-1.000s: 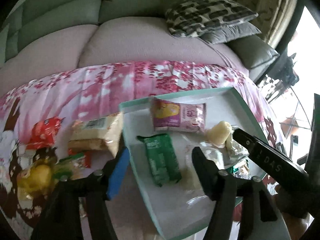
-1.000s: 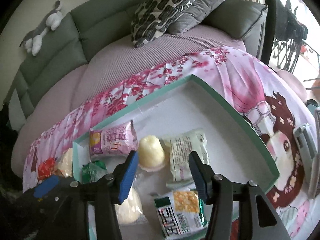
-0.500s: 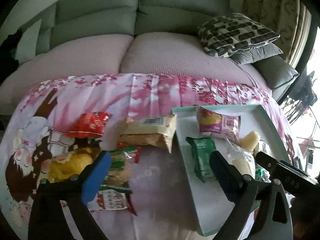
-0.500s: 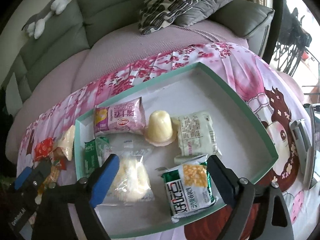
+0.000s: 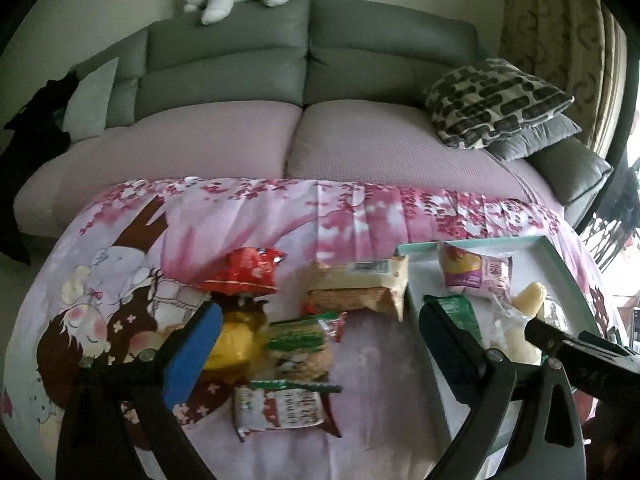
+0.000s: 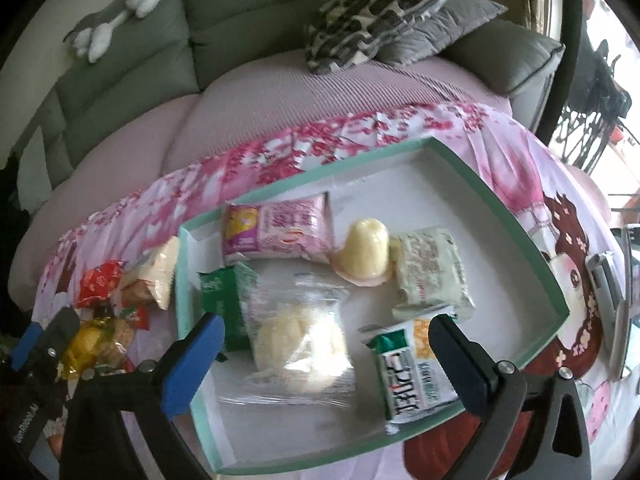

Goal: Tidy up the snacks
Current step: 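Move both tools back from the tray to the snack pile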

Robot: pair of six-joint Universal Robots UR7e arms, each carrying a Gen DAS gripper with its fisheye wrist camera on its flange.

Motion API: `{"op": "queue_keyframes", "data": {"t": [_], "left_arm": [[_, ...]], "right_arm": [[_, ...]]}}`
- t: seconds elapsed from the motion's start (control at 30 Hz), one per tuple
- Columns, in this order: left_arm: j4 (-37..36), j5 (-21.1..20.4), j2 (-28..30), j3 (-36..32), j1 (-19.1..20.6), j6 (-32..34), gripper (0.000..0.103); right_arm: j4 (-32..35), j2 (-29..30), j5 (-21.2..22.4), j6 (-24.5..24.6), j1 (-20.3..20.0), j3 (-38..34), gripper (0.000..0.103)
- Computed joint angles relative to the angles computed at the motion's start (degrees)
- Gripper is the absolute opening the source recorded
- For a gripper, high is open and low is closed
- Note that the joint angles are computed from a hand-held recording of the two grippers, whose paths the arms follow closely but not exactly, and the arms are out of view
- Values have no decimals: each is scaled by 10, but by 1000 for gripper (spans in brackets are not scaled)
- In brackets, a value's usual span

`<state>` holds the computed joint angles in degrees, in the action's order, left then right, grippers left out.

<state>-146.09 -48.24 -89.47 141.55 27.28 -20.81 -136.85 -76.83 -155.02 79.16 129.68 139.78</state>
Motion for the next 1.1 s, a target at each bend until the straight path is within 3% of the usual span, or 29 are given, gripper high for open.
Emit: {"op": "queue_keyframes", "data": {"t": [0.27,0.5,1.0,1.1], "left_arm": [[28,21,-33,-11,34,-5,99],[69,25,-63,-33,71,-22,99],[143,44,-107,-62,130,-78,99],[170,30,-101,-75,154,-97,99]], "right_arm": [[-116,62,-15,-78,15,-14,103],[-133,104,-9,-121,19,-41,103],[-366,228,62,-325,16,-90,103],[-396,251,73,-353,12,-101,103]]}}
